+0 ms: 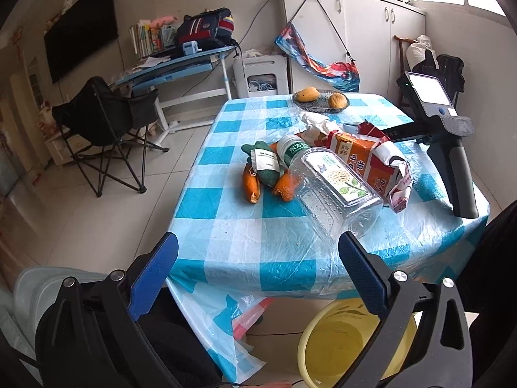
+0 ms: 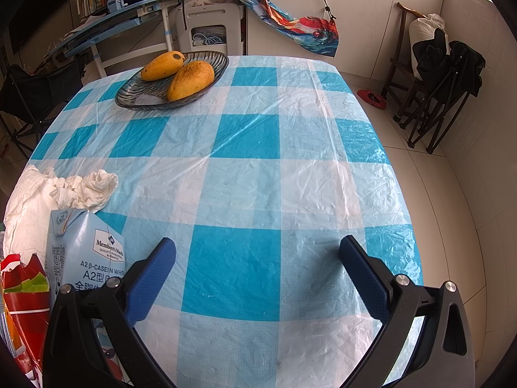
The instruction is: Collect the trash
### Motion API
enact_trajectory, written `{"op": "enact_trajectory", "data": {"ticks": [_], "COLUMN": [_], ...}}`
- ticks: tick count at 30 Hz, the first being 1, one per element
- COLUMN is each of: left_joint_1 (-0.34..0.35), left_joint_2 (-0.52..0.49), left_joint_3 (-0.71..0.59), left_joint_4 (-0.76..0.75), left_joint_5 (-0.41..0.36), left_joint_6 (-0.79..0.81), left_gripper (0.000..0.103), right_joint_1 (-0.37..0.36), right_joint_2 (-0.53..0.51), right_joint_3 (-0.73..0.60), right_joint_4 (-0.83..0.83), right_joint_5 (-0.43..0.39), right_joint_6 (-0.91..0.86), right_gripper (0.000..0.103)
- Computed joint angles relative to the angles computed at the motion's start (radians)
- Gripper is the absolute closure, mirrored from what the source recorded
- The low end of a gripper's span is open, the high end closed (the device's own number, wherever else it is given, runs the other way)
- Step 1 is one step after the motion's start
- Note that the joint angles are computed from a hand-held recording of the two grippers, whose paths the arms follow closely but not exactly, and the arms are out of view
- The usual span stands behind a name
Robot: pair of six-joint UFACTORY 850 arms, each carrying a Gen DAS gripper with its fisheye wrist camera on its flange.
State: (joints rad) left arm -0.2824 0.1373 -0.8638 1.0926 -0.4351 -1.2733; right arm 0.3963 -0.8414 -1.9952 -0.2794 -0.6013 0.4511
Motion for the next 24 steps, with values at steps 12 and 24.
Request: {"op": "enact_trajectory", "data": {"ticks": [12, 24], "left_joint_1": [0.043, 0.035], "left_joint_2": [-0.028, -0.069], "left_joint_3": [-0.052, -0.048], "left_joint_4": [-0.137, -0.007], "left_joint_5": [0.006, 0.008], "left_joint_6": [0.066, -0.039], "left_gripper": [0.007, 0.009], "right_joint_1": [0.000, -0.024], "right_joint_2": [-0.001, 0.059], "right_joint_3": [-0.002, 0.079], "right_joint_4": [0.000, 0.051], "right_joint_5": [-0.001, 0.055], "right_joint_6": [0.000, 0.032], "right_gripper": [0.006, 0.006]}}
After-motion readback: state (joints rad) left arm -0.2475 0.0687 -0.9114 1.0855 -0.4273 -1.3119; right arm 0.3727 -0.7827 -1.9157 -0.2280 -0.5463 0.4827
